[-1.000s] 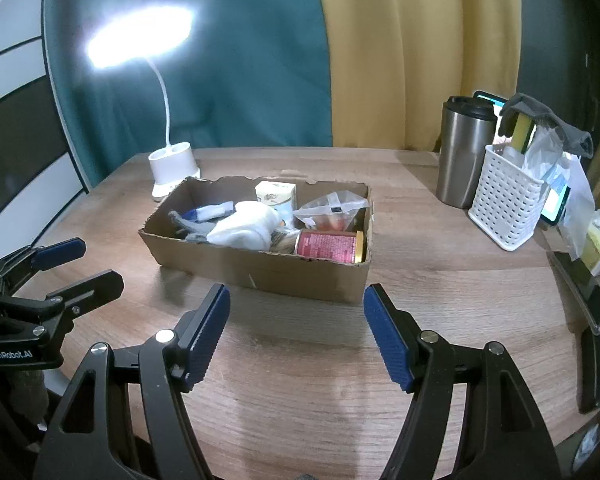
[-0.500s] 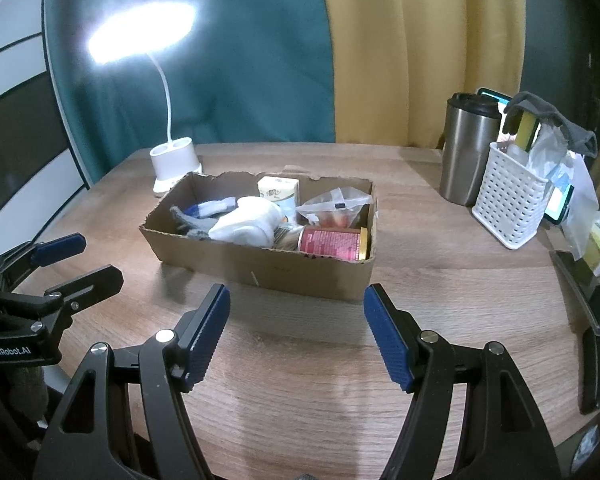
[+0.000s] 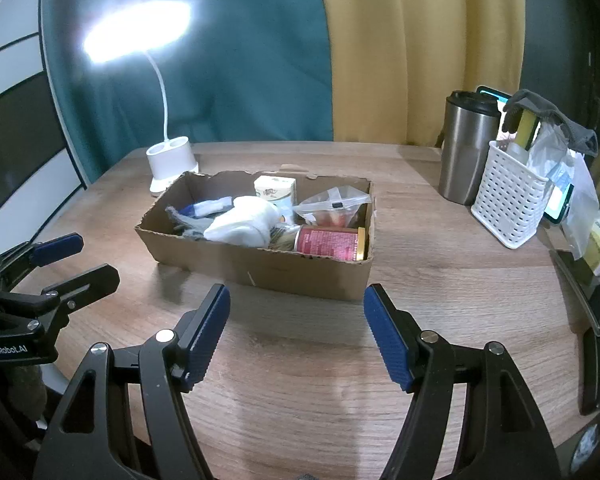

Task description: Organize objects

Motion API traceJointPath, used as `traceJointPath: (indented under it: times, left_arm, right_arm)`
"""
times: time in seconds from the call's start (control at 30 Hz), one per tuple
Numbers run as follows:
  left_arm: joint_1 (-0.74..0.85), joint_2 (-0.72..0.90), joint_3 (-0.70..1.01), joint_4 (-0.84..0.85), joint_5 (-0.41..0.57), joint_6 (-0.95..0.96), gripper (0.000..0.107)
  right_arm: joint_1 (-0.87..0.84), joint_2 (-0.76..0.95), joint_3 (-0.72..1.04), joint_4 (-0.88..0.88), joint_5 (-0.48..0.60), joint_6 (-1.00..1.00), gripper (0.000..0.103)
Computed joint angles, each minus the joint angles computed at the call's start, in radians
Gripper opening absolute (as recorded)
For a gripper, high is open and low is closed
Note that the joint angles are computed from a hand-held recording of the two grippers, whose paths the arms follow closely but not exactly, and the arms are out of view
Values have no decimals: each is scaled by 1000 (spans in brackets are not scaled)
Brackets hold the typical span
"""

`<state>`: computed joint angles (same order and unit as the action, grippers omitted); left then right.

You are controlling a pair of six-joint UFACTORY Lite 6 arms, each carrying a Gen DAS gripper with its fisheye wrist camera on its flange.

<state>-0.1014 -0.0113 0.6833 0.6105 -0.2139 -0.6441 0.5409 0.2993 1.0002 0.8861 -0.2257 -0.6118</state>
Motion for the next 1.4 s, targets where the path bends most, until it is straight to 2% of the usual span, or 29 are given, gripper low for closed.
traceJointPath:
  times: [1.4]
  left_arm:
    - [0, 7, 14, 41, 4, -41, 94]
  right_arm:
    - [-6, 4, 8, 34, 10, -35, 73]
